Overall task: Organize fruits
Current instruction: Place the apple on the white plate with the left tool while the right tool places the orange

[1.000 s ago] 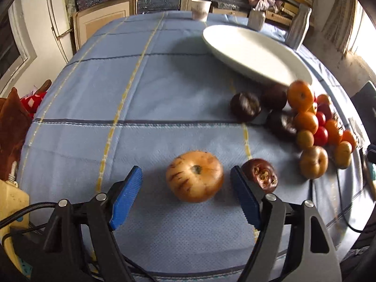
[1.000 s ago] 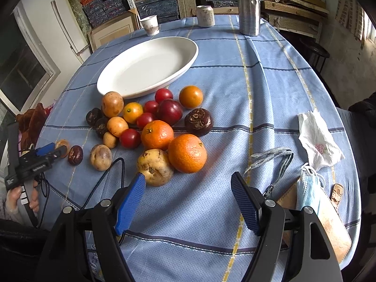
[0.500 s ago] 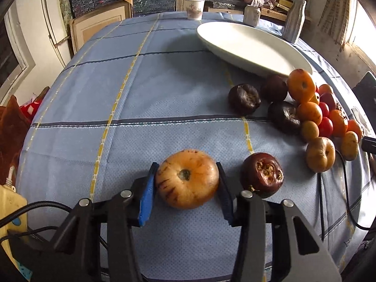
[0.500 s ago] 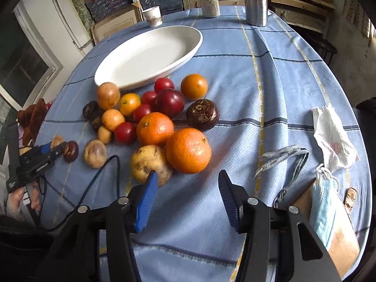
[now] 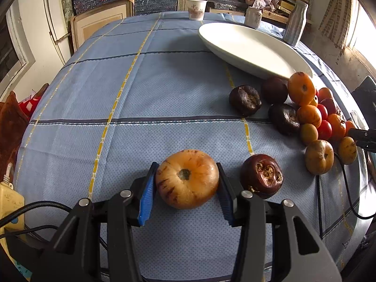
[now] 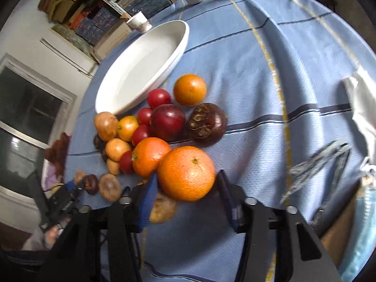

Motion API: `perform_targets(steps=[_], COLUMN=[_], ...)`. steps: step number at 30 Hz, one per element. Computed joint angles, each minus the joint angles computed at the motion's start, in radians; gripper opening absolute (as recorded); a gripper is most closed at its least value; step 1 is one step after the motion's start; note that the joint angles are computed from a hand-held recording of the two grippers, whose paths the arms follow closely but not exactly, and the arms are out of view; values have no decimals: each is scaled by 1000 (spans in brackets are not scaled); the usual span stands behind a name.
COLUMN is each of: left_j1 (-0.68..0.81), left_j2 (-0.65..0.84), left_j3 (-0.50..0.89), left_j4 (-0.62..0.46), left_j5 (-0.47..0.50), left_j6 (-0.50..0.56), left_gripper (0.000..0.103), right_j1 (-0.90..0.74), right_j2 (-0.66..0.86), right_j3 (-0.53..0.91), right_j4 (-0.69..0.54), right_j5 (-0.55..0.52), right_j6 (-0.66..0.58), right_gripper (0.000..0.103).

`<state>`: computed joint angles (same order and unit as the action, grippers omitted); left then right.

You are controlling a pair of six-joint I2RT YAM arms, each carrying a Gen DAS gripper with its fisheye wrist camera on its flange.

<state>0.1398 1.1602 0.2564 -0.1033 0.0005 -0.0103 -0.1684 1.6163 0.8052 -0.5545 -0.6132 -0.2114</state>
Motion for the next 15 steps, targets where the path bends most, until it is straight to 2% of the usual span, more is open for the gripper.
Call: perform_targets(steps=[6, 9, 12, 15], left_j1=[29, 31, 1, -56], left_j2=[-17, -28, 59, 204], left_j3=[50, 132, 283, 445], left_j4=[-66, -118, -122, -110], left_j5=[20, 37, 57, 55], left_j6=[12, 7, -10, -38], left_gripper=[45, 45, 45, 45], right_j1=[53, 96, 173, 267], right_j2=[-109, -173, -127, -3], right_j3=[-26, 28, 150, 280], right_j4=[18, 31, 52, 92], right_j5=[76, 113, 152, 210], right_j6=[2, 20, 45, 81], right_gripper=[46, 46, 46, 46])
